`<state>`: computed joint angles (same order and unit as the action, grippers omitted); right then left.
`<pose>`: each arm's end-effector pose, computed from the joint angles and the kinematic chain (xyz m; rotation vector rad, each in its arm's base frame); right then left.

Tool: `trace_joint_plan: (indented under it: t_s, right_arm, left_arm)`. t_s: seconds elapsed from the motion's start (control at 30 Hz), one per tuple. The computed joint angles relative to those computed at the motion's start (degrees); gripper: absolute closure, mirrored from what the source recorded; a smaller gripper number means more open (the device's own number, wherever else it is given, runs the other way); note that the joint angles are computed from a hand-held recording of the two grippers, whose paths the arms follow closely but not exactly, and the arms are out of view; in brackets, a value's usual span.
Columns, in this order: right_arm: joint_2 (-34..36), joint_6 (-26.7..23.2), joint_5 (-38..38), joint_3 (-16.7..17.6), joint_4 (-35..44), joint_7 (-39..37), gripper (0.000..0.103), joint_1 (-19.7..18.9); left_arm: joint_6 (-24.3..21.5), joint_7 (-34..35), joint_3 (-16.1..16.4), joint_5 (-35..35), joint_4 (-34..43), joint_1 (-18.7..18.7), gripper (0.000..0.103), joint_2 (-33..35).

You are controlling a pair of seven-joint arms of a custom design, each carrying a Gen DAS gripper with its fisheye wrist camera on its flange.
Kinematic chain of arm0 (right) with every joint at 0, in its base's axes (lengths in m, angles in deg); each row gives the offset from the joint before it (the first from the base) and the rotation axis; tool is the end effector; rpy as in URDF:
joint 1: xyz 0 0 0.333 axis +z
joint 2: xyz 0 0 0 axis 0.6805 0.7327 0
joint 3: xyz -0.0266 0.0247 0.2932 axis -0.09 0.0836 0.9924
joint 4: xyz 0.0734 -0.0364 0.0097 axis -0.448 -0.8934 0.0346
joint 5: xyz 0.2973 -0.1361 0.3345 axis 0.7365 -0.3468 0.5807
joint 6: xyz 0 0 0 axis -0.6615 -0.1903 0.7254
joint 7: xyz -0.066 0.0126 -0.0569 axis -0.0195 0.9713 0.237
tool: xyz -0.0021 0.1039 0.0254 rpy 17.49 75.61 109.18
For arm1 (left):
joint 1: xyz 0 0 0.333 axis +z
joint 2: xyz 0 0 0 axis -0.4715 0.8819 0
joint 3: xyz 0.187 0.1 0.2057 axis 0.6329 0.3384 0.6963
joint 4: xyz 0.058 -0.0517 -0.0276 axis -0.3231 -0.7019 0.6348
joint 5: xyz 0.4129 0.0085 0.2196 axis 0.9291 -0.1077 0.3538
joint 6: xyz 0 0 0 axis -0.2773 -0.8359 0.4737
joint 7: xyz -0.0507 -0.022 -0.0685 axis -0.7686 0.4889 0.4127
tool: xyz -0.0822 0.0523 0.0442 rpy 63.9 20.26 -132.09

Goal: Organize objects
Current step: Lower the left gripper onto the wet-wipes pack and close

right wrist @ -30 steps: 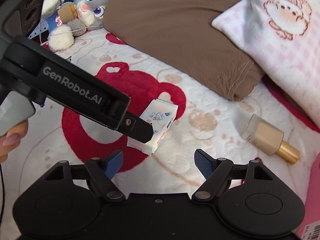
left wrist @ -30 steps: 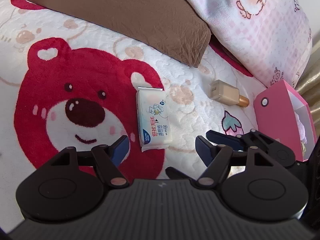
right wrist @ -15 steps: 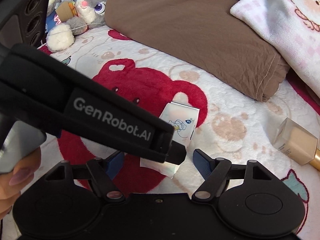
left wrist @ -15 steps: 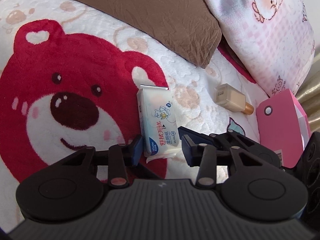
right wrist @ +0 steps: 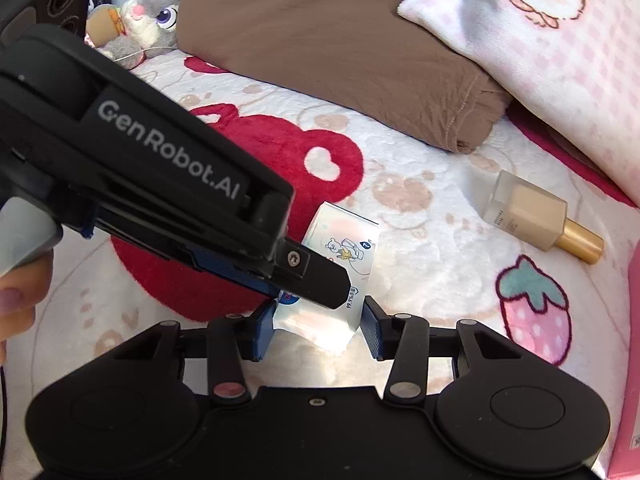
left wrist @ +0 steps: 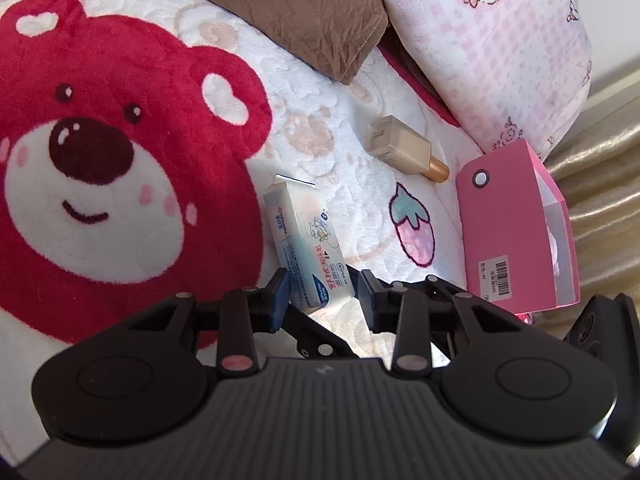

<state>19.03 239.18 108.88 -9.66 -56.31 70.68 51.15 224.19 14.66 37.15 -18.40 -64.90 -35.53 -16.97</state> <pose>0.6575 0.1363 0.3186 -2.1974 1.1316 -0.3834 0.6587 -0.3686 0.3207 2.2975 -1.6118 1.1675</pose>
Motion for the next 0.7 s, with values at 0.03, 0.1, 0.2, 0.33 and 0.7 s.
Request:
trace_joint_plan:
  t_s: [0.03, 0.1, 0.2, 0.33, 0.7]
  right_arm:
    - [-0.60, -0.14, 0.93, 0.10, -0.58, -0.28, 0.053, -0.31]
    - [-2.15, -1.28, 3.11, 0.04, -1.89, -0.86, 0.054, -0.82]
    - [-4.50, -2.12, 2.80, -0.97, -4.25, -0.50, 0.054, -0.31]
    - [-4.98, -2.39, -1.57, -2.53, -5.44, 2.68, 0.053, 0.79]
    - [-2.79, -8.62, 3.04, -2.50, -2.57, 2.16, 0.039, -1.03]
  left_arm:
    - [-0.34, -0.64, 0.67, 0.33, 0.09, -0.68, 0.067, -0.09]
    - [-0.93, -2.14, 2.11, 1.09, 0.25, -2.13, 0.067, -0.11]
    - [-0.08, 0.65, -2.43, -1.25, 0.67, 1.43, 0.067, 1.92]
    - [-1.32, -0.86, -0.53, -0.61, 2.46, -1.15, 0.069, 3.18]
    - [-6.63, -6.65, 5.65, 4.08, 1.59, -6.40, 0.070, -0.18]
